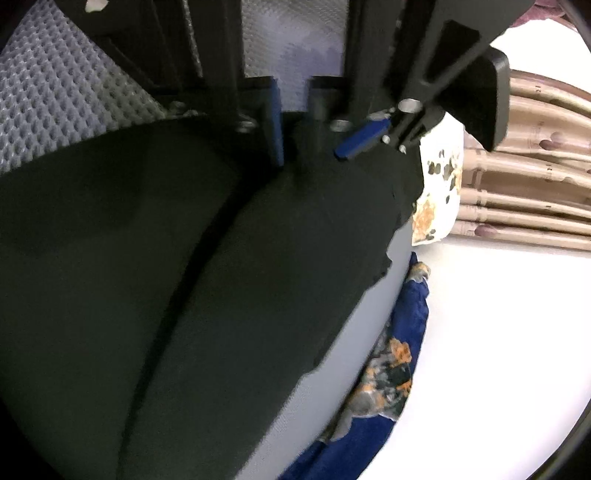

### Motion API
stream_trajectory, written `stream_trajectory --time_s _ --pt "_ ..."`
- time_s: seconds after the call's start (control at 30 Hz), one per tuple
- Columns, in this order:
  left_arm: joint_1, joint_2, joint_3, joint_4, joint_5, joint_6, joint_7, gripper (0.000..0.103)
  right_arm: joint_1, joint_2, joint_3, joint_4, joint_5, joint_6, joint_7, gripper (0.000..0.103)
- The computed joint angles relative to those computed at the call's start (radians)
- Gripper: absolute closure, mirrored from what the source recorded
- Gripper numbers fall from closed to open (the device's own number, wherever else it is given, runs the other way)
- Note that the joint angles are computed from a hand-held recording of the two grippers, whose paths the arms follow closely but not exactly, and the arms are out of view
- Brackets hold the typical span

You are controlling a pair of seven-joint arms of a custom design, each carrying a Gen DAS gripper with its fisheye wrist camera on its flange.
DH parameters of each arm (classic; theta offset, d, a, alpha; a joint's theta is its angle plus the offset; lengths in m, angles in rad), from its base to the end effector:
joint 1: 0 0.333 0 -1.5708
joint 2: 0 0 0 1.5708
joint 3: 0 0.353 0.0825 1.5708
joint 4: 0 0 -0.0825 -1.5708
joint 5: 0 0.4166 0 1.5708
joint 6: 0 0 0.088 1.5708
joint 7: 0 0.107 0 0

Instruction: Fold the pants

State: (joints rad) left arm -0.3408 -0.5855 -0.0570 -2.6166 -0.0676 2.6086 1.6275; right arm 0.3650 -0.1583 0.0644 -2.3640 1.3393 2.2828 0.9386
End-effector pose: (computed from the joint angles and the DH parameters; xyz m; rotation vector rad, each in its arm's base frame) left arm 0.3832 -0.1615 0.5196 -1.5082 2.2908 -0.6789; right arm 0.4603 0.2365 0.4282 -1.6821 1.4535 0.7081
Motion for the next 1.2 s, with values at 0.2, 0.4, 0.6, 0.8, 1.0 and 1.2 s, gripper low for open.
stream_trajectory --time_s 0.2,0.4,0.6,0.8,1.0,1.2 --pt "-0.002 0.041 -0.005 0.016 -0.005 0.059 -0.01 0.061 -0.006 -0.025 -0.01 0.009 0.018 -0.029 0.023 0.095" --pt "0.006 0.101 -0.007 0.057 -0.012 0.047 -0.033 0.095 0.001 -0.038 0.003 0.004 0.019 0.039 0.0 0.092" --pt "0.006 0.095 -0.006 0.051 -0.041 0.051 -0.036 0.096 -0.008 0.026 -0.015 0.057 0.092 0.09 -0.071 0.092" --pt "0.003 0.095 -0.002 0.048 -0.052 0.046 -0.039 0.096 -0.063 0.102 -0.033 0.143 0.181 0.152 -0.092 0.092" --pt "-0.002 0.095 0.006 0.048 -0.069 0.042 -0.027 0.096 -0.138 0.201 -0.045 0.261 0.157 0.201 -0.026 0.092" --pt "0.001 0.101 0.01 0.055 -0.084 0.037 -0.016 0.096 -0.194 0.243 -0.037 0.302 0.104 0.2 0.068 0.091"
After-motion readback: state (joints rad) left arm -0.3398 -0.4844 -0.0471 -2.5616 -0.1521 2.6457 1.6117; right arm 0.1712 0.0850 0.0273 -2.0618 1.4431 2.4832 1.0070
